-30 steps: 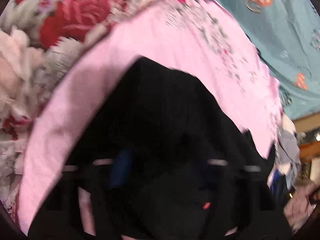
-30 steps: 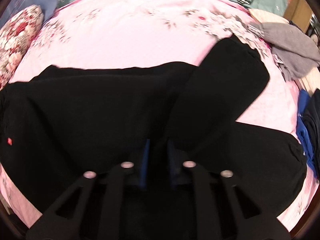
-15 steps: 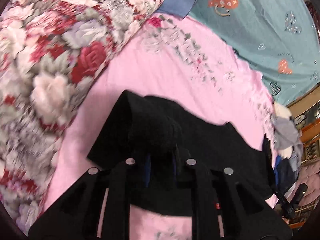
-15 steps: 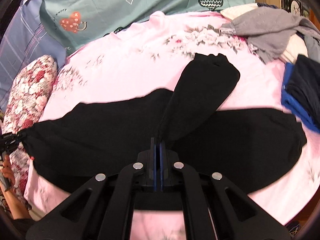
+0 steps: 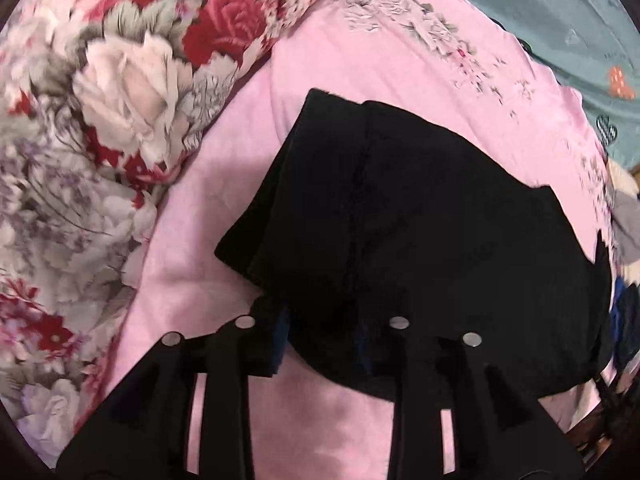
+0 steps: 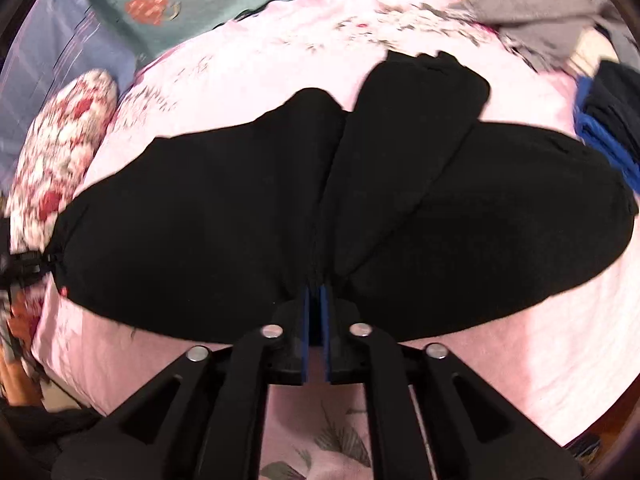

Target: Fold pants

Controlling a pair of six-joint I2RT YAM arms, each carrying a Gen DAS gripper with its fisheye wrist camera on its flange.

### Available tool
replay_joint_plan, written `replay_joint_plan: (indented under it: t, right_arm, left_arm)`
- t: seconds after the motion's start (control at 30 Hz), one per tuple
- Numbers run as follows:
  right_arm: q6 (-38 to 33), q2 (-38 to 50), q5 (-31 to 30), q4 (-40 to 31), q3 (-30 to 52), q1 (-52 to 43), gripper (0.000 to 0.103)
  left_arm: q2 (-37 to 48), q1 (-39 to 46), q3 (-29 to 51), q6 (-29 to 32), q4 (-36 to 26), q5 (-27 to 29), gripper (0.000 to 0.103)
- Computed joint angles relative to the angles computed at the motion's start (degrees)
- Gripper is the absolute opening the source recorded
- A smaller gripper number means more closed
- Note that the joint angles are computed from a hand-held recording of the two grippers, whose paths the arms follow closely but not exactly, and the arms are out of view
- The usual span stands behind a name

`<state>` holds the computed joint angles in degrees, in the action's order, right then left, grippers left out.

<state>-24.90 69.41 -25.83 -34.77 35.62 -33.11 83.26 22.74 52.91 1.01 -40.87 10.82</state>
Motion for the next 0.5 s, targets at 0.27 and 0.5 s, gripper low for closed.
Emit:
replay_joint_plan:
  t: [0.27, 0.5]
  right_arm:
    - [8.26, -0.56, 6.08, 12.94, 4.72, -0.21, 0.051]
    - [15.35, 25.95, 26.07, 21.34, 22.14, 17.06, 0.052]
  left_arm:
    - [-15.91, 0.23, -2.65, -2.10, 1.82, -4.54, 0.092]
    - [-11.56, -16.24, -5.90, -6.24, 5.00, -1.55, 0.092]
